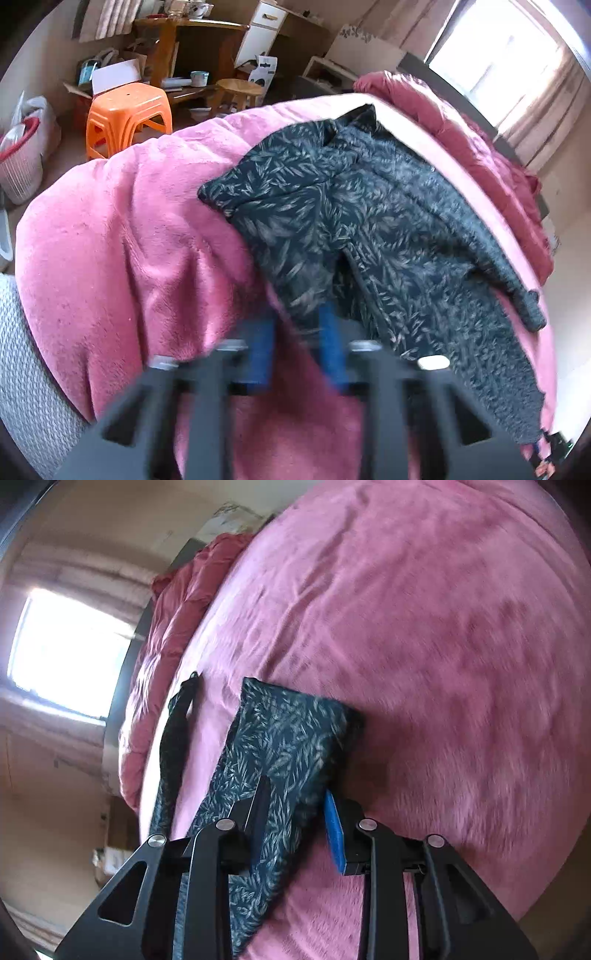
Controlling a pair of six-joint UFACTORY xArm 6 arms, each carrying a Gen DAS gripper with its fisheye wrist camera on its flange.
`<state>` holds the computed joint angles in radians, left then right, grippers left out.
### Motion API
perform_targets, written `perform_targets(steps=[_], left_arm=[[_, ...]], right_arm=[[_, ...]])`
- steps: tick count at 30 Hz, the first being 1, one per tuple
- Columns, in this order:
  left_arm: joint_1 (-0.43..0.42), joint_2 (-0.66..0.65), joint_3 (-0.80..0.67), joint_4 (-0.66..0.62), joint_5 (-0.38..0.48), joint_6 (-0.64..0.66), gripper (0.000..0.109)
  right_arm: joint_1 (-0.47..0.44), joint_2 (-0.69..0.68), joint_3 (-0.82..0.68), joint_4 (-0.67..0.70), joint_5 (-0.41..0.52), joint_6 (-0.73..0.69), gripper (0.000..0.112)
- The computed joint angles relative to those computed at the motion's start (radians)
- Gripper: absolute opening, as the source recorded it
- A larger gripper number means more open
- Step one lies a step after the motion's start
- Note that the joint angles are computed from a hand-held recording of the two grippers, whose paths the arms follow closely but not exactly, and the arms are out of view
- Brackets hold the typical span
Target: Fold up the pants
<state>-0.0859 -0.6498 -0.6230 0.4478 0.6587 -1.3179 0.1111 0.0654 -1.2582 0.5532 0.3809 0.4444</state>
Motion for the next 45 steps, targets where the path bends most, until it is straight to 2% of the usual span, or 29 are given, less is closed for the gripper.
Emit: perform_targets(steps=[1, 4, 7, 10, 12, 14, 15, 17, 19, 20, 22, 24, 25, 26, 28, 31, 33, 37, 42, 45], left_arm=[[-0.001, -0.009, 0.007, 0.0, -0.003, -0.005, 0.007], [-0.02, -0.04, 0.003, 0.034, 0.023, -0.028, 0.005], [-0.043, -0.086, 0.003, 0.044, 0.054, -0.033, 0.005], [-0.044, -0.093, 0.0, -0.012, 0.104, 0.017, 0.006], [-0.039, -0.089, 0.0, -0.052, 0.144, 0.032, 0.018], [-0.032, -0.124, 0.023, -0.045, 0.142, -0.018, 0.027], [-0.047, -0.14, 0.018, -0.006, 0.178, -0.07, 0.039], [-0.112, -0.158, -0.029, 0.159, 0.344, -0.232, 0.047], [-0.185, -0.179, -0.068, 0.313, 0.488, -0.353, 0.049], [-0.216, -0.185, -0.084, 0.375, 0.537, -0.399, 0.052], [-0.237, -0.164, -0.119, 0.437, 0.572, -0.418, 0.059], [-0.235, -0.116, -0.158, 0.466, 0.554, -0.392, 0.063], [-0.216, -0.07, -0.188, 0.465, 0.507, -0.365, 0.065], [-0.194, -0.038, -0.204, 0.455, 0.451, -0.338, 0.065], [-0.171, 0.049, -0.253, 0.454, 0.363, -0.301, 0.067], [-0.153, 0.262, -0.403, 0.441, 0.254, -0.155, 0.07], [-0.148, 0.423, -0.532, 0.41, 0.213, -0.008, 0.08], [-0.126, 0.636, -0.721, 0.338, 0.18, 0.139, 0.085], [-0.053, 0.764, -0.857, 0.267, 0.211, 0.208, 0.087], [0.018, 0.797, -0.89, 0.236, 0.154, 0.228, 0.087]], right_arm=[[-0.006, 0.0, -0.013, -0.096, 0.019, 0.048, 0.005], [-0.01, -0.034, 0.003, -0.202, -0.01, 0.087, 0.005], [-0.021, -0.08, 0.054, -0.191, -0.034, 0.093, 0.005], [-0.033, -0.081, 0.062, -0.263, 0.026, 0.145, 0.005], [-0.038, -0.069, 0.061, -0.275, 0.067, 0.155, 0.005], [-0.038, -0.068, 0.079, -0.206, 0.044, 0.151, 0.007], [-0.038, -0.072, 0.086, -0.196, 0.03, 0.171, 0.009], [-0.041, -0.089, 0.098, -0.302, 0.017, 0.282, 0.013], [-0.038, -0.103, 0.096, -0.437, -0.005, 0.386, 0.013], [-0.031, -0.107, 0.086, -0.515, -0.027, 0.439, 0.013], [-0.018, -0.105, 0.053, -0.692, -0.035, 0.559, 0.013], [-0.004, -0.09, 0.013, -0.8, -0.031, 0.629, 0.021], [0.005, -0.077, -0.01, -0.828, -0.033, 0.642, 0.041], [0.019, -0.052, -0.046, -0.84, -0.034, 0.635, 0.055], [0.049, 0.014, -0.121, -0.791, -0.048, 0.555, 0.054], [0.091, 0.105, -0.23, -0.645, -0.016, 0.38, 0.054], [0.115, 0.15, -0.274, -0.569, -0.008, 0.322, 0.054], [0.165, 0.27, -0.408, -0.409, 0.052, 0.2, 0.054], [0.202, 0.398, -0.552, -0.386, 0.158, 0.159, 0.054], [0.216, 0.476, -0.655, -0.46, 0.218, 0.189, 0.054]])
